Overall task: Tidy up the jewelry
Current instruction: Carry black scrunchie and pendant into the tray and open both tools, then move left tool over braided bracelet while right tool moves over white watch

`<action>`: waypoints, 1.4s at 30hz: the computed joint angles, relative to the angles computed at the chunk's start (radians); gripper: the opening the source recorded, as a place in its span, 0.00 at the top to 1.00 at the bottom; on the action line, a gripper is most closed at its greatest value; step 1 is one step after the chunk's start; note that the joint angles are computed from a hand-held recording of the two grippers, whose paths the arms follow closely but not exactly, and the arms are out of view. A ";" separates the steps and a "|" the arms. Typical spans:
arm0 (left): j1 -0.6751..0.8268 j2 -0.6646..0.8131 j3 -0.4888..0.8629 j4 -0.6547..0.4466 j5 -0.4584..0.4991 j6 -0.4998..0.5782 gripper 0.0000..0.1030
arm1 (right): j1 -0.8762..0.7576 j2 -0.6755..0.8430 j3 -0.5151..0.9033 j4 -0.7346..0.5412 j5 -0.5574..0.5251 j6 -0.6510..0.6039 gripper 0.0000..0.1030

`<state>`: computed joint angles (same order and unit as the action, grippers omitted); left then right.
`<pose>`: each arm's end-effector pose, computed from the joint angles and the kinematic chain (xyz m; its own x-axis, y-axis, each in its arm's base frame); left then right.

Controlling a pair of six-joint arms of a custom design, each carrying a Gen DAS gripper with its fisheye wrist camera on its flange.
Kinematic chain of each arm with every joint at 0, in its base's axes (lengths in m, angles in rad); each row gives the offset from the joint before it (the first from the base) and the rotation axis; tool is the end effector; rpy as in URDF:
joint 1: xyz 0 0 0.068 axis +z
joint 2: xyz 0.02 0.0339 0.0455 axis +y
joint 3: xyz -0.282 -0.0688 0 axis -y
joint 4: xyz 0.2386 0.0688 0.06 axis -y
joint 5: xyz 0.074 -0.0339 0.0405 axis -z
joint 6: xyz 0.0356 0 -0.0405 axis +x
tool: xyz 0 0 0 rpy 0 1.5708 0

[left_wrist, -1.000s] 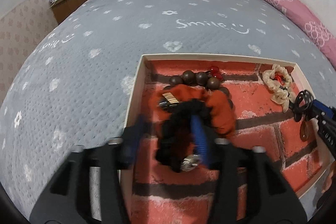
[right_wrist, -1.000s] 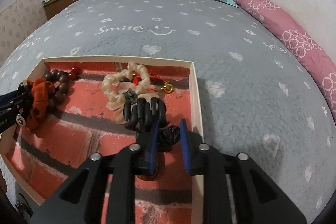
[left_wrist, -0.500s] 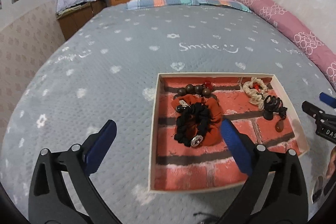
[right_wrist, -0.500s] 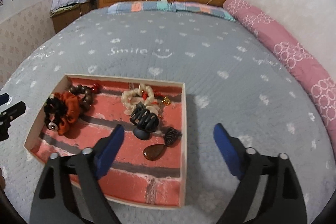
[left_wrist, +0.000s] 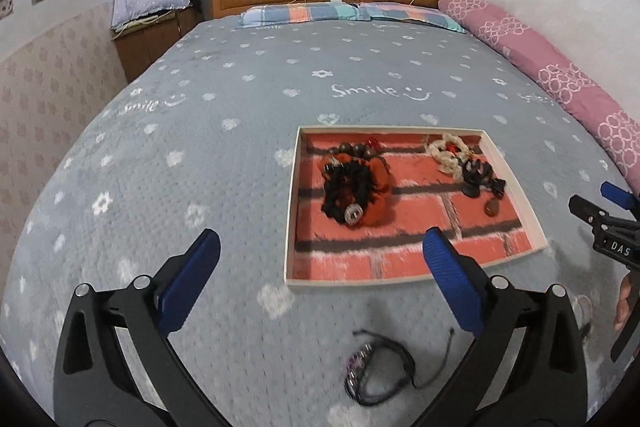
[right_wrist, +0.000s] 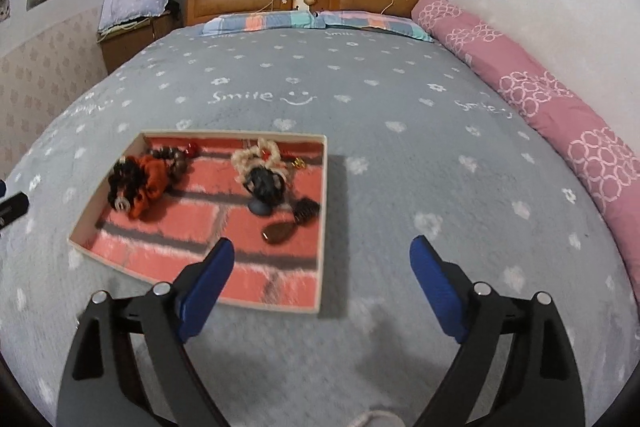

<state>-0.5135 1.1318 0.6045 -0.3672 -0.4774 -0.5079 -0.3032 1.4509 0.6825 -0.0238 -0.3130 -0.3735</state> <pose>0.1845 -0.0853 0.2182 -0.6839 -0.1102 -0.7212 -0.1680 0.9857 0.0087 0.2660 -0.0717 0.1940 -0.6609 -0.1570 -0.7338 -0.1756 0.9831 -0.0522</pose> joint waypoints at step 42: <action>-0.298 0.252 -0.368 0.304 -0.055 -0.453 0.05 | -0.460 0.107 -0.404 0.306 -0.172 -0.404 0.15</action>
